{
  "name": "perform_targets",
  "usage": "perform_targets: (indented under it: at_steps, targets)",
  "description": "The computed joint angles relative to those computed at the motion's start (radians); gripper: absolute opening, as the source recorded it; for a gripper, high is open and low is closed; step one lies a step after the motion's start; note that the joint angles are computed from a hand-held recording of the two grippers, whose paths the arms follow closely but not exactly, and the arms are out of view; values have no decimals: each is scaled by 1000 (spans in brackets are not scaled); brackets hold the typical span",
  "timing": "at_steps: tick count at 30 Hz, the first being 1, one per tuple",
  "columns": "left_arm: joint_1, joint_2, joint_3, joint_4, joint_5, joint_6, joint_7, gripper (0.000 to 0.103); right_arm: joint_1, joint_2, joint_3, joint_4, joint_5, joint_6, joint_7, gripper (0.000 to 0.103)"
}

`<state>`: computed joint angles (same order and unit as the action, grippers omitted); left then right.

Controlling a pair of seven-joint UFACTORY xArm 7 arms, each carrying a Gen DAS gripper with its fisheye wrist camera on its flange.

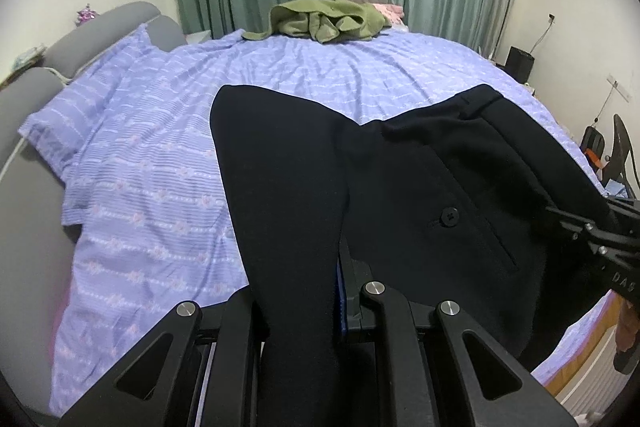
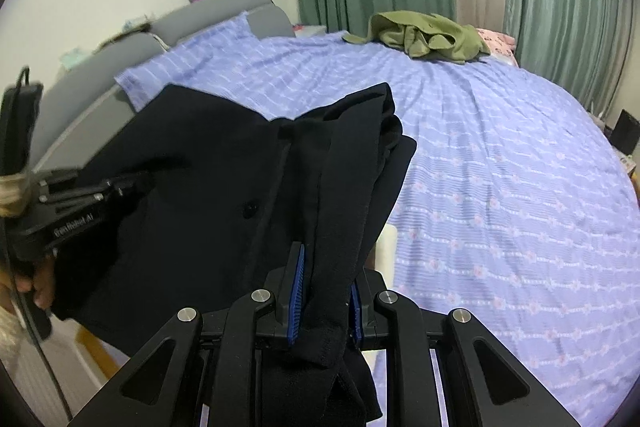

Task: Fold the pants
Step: 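Carry the lifted trousers with both tools toward the folded cream towel, then lower the trousers onto the cream towel and open both tools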

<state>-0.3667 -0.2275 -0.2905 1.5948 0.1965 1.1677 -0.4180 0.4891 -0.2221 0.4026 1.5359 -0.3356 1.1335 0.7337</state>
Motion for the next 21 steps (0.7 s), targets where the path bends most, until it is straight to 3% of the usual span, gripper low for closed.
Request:
perform_targets:
  at_steps: [5,9,16,21]
  targets:
    - [6,21,39,-87,-53,-73,42,16,8,64,-13,-5,-26,15,-9,19]
    - [14,30,67,-151,-119,-69,51,17,22,64,-38,-60,9,3,-10,20]
    - [28,24,84,-205,-175,-67,48,35,22,24,-61,-151,86,-22,22,20]
    - [29,33,64,-182,-121,-11,19,49,2,7,-67,-184,116,11,43,44]
